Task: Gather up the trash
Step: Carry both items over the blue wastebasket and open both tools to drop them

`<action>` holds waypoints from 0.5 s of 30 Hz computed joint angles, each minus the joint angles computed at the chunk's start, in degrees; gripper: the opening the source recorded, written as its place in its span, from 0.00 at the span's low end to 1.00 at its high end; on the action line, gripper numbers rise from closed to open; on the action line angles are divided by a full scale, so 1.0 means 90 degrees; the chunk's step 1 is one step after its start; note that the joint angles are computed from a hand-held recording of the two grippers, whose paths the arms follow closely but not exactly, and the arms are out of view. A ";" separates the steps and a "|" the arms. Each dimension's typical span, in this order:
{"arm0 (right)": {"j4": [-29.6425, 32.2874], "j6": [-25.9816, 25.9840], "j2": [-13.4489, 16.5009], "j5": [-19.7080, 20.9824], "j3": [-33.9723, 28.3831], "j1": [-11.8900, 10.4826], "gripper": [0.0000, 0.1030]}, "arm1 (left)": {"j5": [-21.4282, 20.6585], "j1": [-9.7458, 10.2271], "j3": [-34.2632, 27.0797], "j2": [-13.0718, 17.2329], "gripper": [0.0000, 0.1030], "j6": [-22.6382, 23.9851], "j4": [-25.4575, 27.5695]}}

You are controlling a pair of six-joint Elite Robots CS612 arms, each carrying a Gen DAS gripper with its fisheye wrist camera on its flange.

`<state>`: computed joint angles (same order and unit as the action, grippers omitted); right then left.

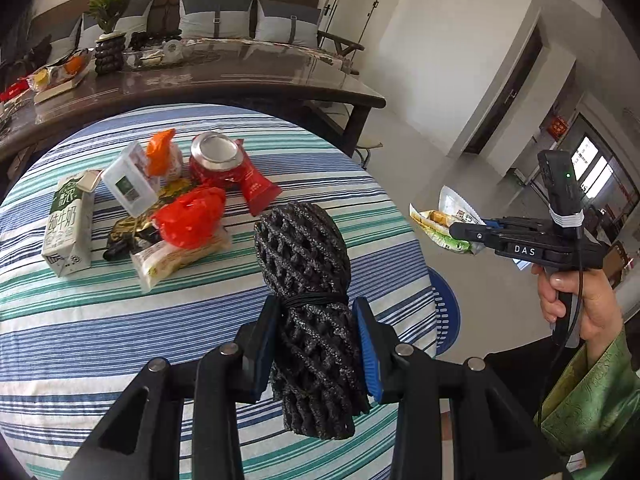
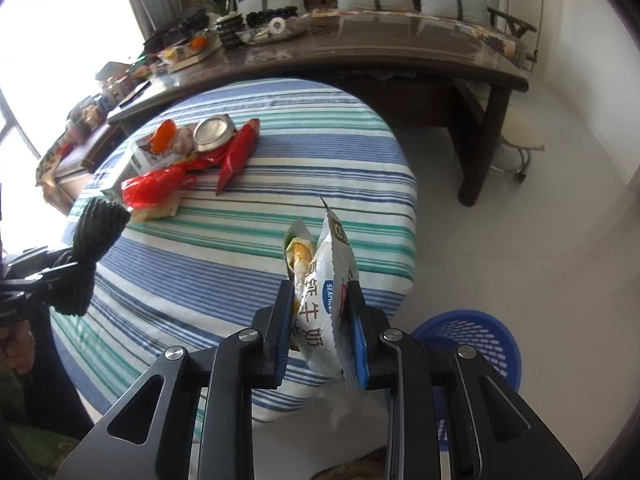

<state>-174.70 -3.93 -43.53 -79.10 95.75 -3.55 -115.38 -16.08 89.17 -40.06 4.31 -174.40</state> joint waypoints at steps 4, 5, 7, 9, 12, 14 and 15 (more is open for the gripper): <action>0.0372 0.0056 -0.0077 -0.0824 0.0150 -0.0303 0.25 | -0.0206 -0.0414 -0.0281 0.0103 0.36 0.0262 0.0382; 0.0439 0.0085 -0.0075 -0.0971 0.0180 -0.0375 0.25 | -0.0251 -0.0527 -0.0349 0.0129 0.36 0.0350 0.0506; 0.0485 0.0150 -0.0059 -0.1163 0.0259 -0.0510 0.25 | -0.0325 -0.0739 -0.0487 0.0191 0.36 0.0498 0.0758; 0.0404 0.0299 -0.0013 -0.1263 0.0352 -0.0643 0.25 | -0.0350 -0.0940 -0.0639 0.0283 0.36 0.0611 0.1010; 0.0551 0.0534 0.0035 -0.1251 0.0435 -0.0840 0.25 | -0.0377 -0.1173 -0.0914 0.0489 0.36 0.0681 0.1422; 0.0576 0.0577 0.0017 -0.1175 0.0506 -0.0953 0.25 | -0.0422 -0.1291 -0.1084 0.0659 0.36 0.0642 0.1621; 0.0565 0.0594 0.0013 -0.1147 0.0534 -0.1008 0.25 | -0.0421 -0.1337 -0.1167 0.0739 0.36 0.0609 0.1695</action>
<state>-169.61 1.42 -43.41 -89.42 100.55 -12.63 -119.17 -28.11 78.67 -33.41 9.80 -159.15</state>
